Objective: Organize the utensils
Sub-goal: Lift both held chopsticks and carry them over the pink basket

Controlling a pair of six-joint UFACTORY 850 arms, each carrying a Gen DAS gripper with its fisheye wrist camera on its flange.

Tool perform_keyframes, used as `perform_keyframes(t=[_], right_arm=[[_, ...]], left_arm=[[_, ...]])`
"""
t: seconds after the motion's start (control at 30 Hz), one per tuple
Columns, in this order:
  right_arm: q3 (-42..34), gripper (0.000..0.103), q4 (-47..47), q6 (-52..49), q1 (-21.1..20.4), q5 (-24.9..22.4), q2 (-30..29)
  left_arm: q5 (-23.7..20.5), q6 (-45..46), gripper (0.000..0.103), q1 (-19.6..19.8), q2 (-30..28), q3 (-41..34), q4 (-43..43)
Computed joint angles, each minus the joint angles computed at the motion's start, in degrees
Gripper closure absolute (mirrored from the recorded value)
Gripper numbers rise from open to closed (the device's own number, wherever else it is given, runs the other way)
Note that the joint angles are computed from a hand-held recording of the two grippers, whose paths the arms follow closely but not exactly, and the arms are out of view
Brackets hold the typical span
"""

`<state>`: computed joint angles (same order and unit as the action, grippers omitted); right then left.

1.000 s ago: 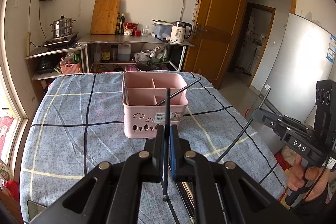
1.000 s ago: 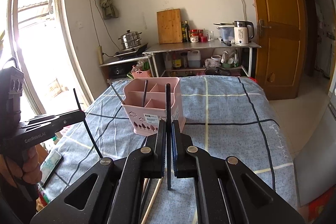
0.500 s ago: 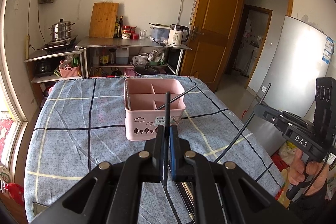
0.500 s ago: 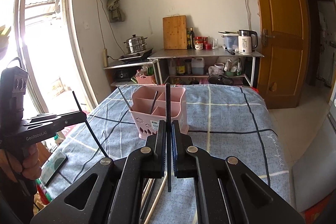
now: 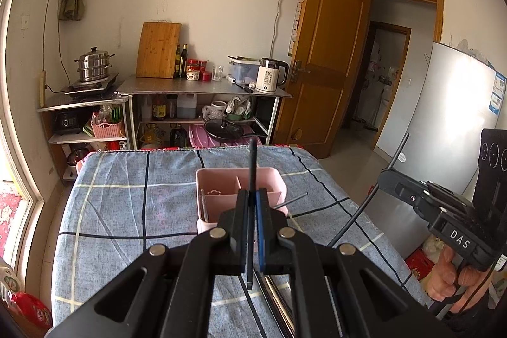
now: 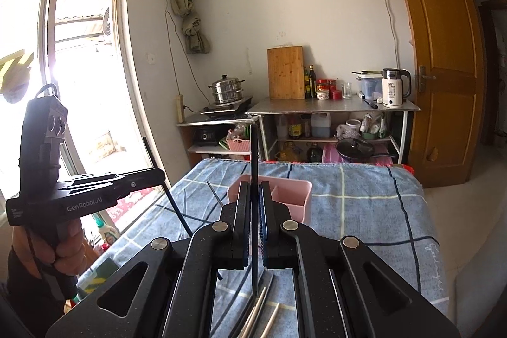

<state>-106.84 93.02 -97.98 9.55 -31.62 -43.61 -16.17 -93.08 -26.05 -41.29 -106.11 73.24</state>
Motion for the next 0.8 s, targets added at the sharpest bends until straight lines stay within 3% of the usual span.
perform_keyframes(t=[0.43,0.6,0.8], right_arm=[[-18.3,0.098,-4.8,10.6,1.7,-0.7,-9.8],[-28.2,0.098,-9.0,17.4,2.2,-0.4,-15.4],[-41.7,0.098,-15.9,27.4,2.7,0.1,-23.6]], left_arm=[[0.9,7.4,0.098,3.1,-5.0,-11.3,-6.1],[0.7,13.4,0.098,3.9,-8.2,-16.7,-11.1],[1.5,14.2,0.098,4.8,-11.1,-20.2,-12.1]])
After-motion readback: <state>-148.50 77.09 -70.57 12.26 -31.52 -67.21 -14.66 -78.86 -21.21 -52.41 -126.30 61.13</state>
